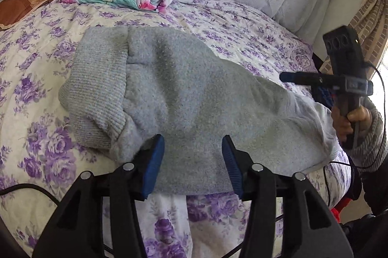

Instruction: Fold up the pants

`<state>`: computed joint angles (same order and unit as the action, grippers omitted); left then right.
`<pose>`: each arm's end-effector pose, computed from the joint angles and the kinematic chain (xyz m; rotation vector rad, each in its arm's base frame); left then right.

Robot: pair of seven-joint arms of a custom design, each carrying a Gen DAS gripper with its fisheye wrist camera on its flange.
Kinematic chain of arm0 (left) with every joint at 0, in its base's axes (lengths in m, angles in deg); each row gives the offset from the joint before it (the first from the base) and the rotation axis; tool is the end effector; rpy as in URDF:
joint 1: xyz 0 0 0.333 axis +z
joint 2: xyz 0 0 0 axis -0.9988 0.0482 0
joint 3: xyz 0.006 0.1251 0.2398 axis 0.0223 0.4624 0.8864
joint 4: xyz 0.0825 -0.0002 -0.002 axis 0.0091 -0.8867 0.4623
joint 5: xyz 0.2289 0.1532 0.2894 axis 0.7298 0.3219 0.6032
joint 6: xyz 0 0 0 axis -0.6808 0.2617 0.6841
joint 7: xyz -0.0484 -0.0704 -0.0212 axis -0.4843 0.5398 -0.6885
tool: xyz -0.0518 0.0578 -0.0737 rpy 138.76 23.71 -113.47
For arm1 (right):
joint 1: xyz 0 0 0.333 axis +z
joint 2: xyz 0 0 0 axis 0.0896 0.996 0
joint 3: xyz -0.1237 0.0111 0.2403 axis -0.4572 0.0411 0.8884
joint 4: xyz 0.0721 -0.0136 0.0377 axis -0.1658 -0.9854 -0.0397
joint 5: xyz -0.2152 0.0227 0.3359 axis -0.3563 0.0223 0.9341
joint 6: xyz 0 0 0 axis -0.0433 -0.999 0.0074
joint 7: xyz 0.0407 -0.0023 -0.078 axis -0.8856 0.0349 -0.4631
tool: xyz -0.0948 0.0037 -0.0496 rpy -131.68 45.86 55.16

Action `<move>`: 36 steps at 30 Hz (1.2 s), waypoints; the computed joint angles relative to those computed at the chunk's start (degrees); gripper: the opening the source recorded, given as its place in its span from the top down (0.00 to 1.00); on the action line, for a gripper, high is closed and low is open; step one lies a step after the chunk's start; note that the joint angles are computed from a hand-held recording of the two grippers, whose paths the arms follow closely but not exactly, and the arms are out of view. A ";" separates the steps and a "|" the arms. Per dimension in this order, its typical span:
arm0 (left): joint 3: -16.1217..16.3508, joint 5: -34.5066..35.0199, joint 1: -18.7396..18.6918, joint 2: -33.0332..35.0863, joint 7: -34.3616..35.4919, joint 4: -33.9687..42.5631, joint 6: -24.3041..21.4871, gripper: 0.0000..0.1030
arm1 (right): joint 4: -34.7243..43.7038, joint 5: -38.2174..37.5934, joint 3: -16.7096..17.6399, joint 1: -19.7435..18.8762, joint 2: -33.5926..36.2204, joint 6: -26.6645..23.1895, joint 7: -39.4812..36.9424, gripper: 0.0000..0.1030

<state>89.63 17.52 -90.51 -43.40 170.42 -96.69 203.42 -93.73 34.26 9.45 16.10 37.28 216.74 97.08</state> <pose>0.4844 0.0149 0.3749 -1.7077 2.1198 -1.2085 0.6222 0.1813 0.4692 -1.9844 1.3563 0.1108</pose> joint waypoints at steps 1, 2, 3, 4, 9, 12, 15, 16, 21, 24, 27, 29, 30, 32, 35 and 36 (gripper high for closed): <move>-0.24 0.52 0.04 -0.03 -0.65 0.24 0.21 0.51 | 3.24 -1.58 -0.41 0.09 2.75 -0.64 2.55 0.36; -0.30 1.01 0.05 0.02 -1.28 0.58 0.03 0.50 | 6.37 -3.32 -0.71 0.22 5.52 -1.20 5.43 0.39; -0.25 1.42 0.09 0.01 -1.83 0.84 -0.30 0.49 | 9.32 -4.29 -0.75 0.08 8.16 -2.06 7.56 0.43; -0.25 1.90 0.13 -0.04 -2.36 0.97 -0.42 0.49 | 12.24 -4.69 -0.57 -0.31 10.74 -3.38 9.07 0.55; -0.04 1.98 -0.27 0.42 0.20 0.61 0.11 0.48 | 17.08 -3.71 1.74 -1.86 16.51 -8.40 10.87 0.68; -0.02 0.03 -0.72 0.37 3.02 0.01 1.12 0.48 | 10.84 -8.50 1.46 0.58 12.66 -2.76 8.25 0.69; -0.10 -1.10 -0.78 0.32 4.25 -0.13 1.05 0.44 | 9.43 -16.24 0.13 3.75 11.68 1.62 10.55 0.76; -0.27 -1.18 -0.79 0.33 4.46 -0.17 1.29 0.42 | 9.57 -19.18 -0.28 4.79 12.02 2.92 11.21 0.80; -0.88 -1.69 -1.22 0.06 4.83 -0.68 3.12 0.40 | 15.27 -22.68 -0.38 4.96 17.18 2.66 14.72 0.86; -1.02 -0.32 -1.22 0.10 2.89 -0.51 3.24 0.39 | 14.65 -21.93 0.10 4.31 16.57 4.46 15.18 0.86; -0.58 1.83 -0.77 -0.23 -0.37 -0.21 1.55 0.39 | 10.53 -17.60 1.56 2.67 12.69 8.20 13.76 0.86; -0.21 3.49 -0.33 -1.03 -2.96 -0.06 0.30 0.39 | 9.38 -14.39 2.88 1.83 11.03 7.60 10.85 0.85; -0.01 3.96 -0.18 -1.61 -3.98 -0.01 0.20 0.39 | 9.61 -13.87 3.19 1.96 10.88 6.21 9.72 0.84; 0.70 3.97 -0.24 -2.27 -4.88 0.44 0.18 0.36 | 11.46 -15.95 2.94 3.52 12.26 3.26 9.13 0.84; 0.32 8.34 0.39 -0.14 -8.59 2.36 -1.20 0.33 | 16.99 -20.14 1.57 5.75 17.76 1.13 12.24 0.80; -0.40 9.94 0.43 0.30 -9.75 2.17 0.01 0.33 | 19.04 -18.86 1.69 5.09 19.21 0.49 13.37 0.79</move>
